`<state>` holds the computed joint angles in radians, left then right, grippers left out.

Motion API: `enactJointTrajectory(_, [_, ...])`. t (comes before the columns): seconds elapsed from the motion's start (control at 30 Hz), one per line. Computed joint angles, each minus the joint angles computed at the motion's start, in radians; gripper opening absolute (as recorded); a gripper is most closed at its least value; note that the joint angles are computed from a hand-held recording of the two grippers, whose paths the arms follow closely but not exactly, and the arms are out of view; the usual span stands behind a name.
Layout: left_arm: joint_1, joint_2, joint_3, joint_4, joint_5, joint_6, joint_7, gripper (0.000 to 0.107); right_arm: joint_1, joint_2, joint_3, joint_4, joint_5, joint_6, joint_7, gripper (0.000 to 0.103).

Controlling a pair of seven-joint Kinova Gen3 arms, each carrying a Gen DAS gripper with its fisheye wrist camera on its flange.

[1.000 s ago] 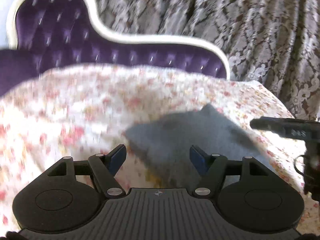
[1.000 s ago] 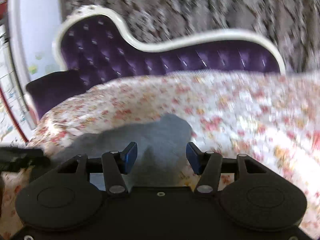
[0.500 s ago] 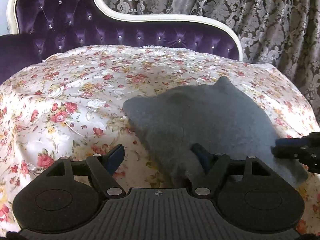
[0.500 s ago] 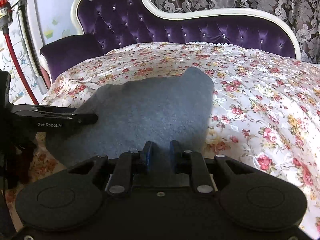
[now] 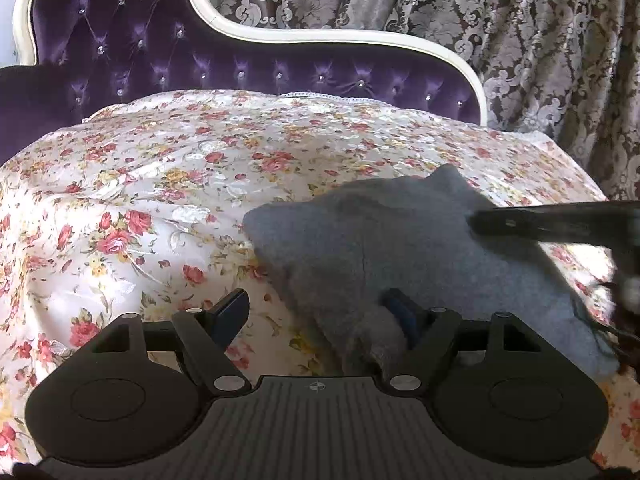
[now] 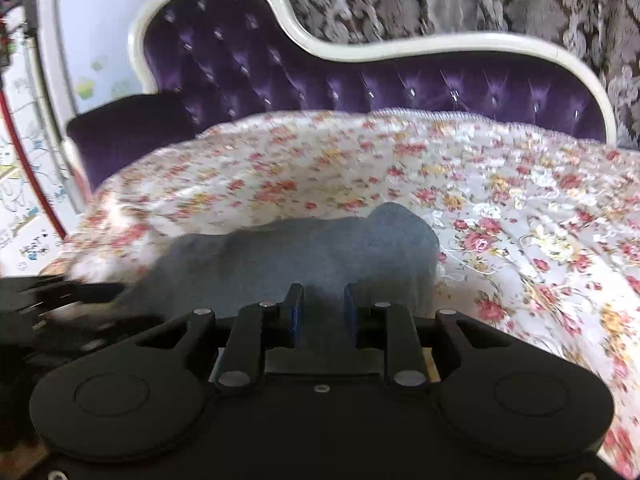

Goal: Fold small clothes

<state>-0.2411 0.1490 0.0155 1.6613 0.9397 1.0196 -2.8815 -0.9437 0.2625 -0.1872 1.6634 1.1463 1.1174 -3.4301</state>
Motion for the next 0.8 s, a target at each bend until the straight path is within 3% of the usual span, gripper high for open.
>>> enactJointTrajectory(0.13, [0.001,0.003,0.000,-0.004,-0.006,0.002,0.018,0.075,0.055,0.006,0.027,-0.012,-0.056,-0.036,-0.001,0.033])
enactJointTrajectory(0.23, [0.001,0.005,-0.001,-0.010,-0.008,0.001,0.036,0.078,0.045,-0.010,0.030,0.004,-0.050,0.000,-0.063,0.038])
enactJointTrajectory(0.33, [-0.008,-0.007,-0.005,0.001,0.019,-0.016,0.049,0.077,0.003,-0.023,0.011,0.018,-0.006,0.087,-0.121,0.065])
enactJointTrajectory(0.4, [-0.009,-0.019,-0.010,0.010,0.037,-0.043,0.057,0.077,-0.026,-0.031,-0.011,0.024,0.024,0.145,-0.147,0.072])
enactJointTrajectory(0.5, [-0.009,-0.021,-0.018,-0.013,0.023,-0.032,0.106,0.079,-0.066,-0.038,-0.041,0.027,0.053,0.225,-0.178,0.093])
enactJointTrajectory(0.53, [-0.008,-0.023,-0.019,-0.022,0.013,-0.028,0.117,0.085,-0.081,-0.041,-0.052,0.033,0.062,0.247,-0.199,0.100])
enactJointTrajectory(0.57, [-0.008,-0.030,-0.019,-0.021,0.010,-0.029,0.117,0.095,-0.094,-0.042,-0.062,0.034,0.067,0.267,-0.216,0.103])
enactJointTrajectory(0.63, [-0.010,-0.042,-0.023,-0.018,0.008,-0.021,0.114,0.103,-0.113,-0.046,-0.080,0.031,0.068,0.295,-0.235,0.103])
enactJointTrajectory(0.8, [-0.001,-0.088,-0.040,0.005,0.000,-0.004,0.107,0.103,-0.155,-0.039,-0.109,0.005,0.050,0.343,-0.244,0.103])
